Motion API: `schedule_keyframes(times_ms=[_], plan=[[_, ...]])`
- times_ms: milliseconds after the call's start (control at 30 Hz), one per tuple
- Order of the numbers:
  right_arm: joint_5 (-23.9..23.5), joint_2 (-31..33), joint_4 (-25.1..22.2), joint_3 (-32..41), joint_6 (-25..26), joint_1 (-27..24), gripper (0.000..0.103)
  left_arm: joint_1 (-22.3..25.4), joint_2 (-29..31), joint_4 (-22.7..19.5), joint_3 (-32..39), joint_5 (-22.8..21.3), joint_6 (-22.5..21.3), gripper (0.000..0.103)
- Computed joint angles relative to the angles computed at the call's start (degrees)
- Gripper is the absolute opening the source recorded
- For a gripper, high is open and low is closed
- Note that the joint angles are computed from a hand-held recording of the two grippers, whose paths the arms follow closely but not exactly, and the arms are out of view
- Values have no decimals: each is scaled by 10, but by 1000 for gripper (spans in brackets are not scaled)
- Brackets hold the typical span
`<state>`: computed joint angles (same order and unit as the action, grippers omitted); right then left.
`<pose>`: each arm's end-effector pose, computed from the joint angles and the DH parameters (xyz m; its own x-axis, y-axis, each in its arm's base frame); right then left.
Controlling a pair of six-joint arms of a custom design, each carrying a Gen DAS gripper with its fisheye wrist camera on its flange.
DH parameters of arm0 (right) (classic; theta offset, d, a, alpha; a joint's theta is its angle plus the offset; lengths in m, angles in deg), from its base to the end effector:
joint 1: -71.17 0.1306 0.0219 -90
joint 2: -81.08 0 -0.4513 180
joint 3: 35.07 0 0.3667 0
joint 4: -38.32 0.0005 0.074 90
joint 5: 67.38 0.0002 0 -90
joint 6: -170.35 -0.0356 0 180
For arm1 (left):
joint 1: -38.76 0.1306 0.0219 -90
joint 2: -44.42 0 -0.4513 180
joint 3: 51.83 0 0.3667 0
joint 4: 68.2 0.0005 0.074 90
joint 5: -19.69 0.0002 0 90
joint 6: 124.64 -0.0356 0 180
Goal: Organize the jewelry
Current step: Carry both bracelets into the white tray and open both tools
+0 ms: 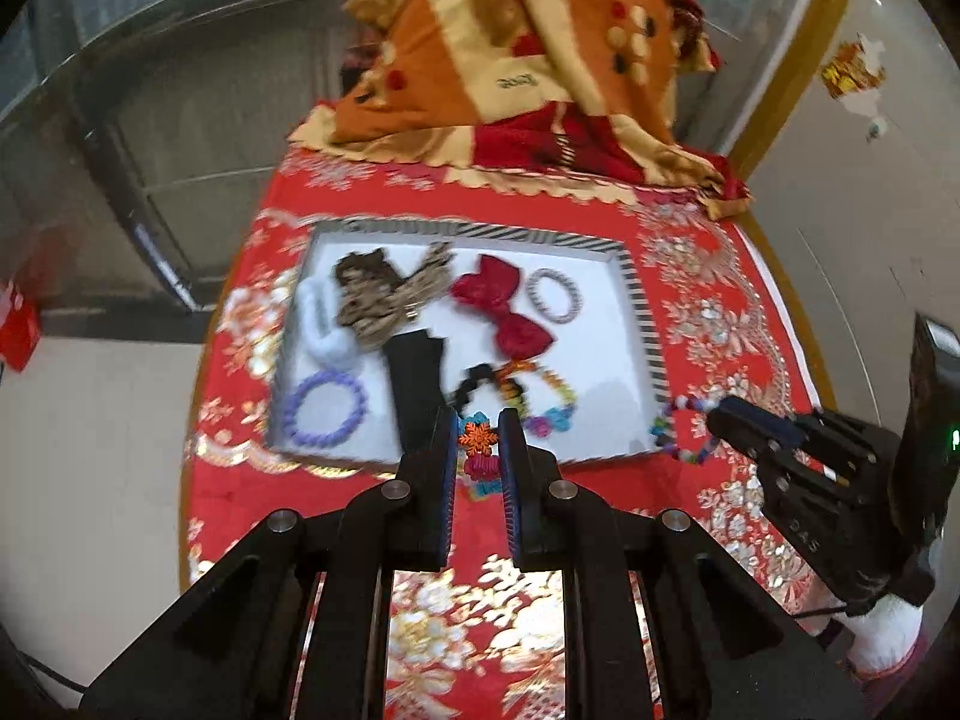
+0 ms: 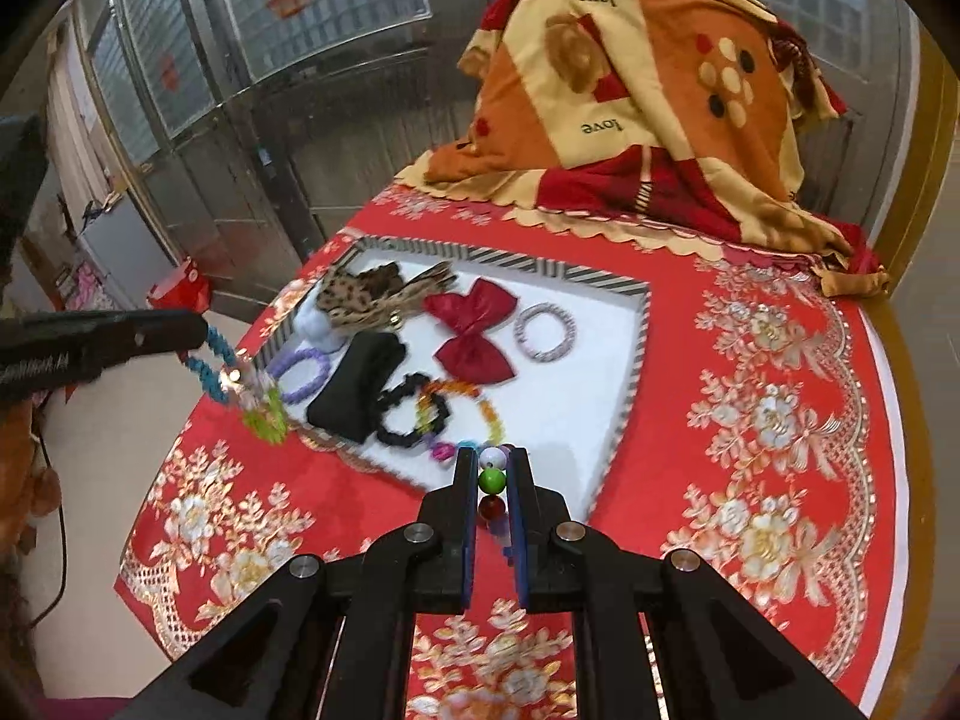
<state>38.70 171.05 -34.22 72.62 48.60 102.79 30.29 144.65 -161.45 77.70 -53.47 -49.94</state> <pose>0.3743 0.2183 0.6050 -0.7854 0.1102 -0.6091 0.0534 0.9924 0.1107 0.4624 -0.0798 0.6570 -0.7867 0.3725 -0.4923 0.4918 0.8601 -0.1352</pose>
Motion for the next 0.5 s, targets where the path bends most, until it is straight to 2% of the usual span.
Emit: schedule_keyframes(times_ms=[200,300,500], plan=[[-36,17,0,9,22,-47,9,-56,12,6,-3,-8,2,12],[-66,23,17,3,27,-73,9,-83,15,20,-12,-12,4,12],[-115,44,36,-1,35,-108,9,-104,37,27,-27,7,24,12]])
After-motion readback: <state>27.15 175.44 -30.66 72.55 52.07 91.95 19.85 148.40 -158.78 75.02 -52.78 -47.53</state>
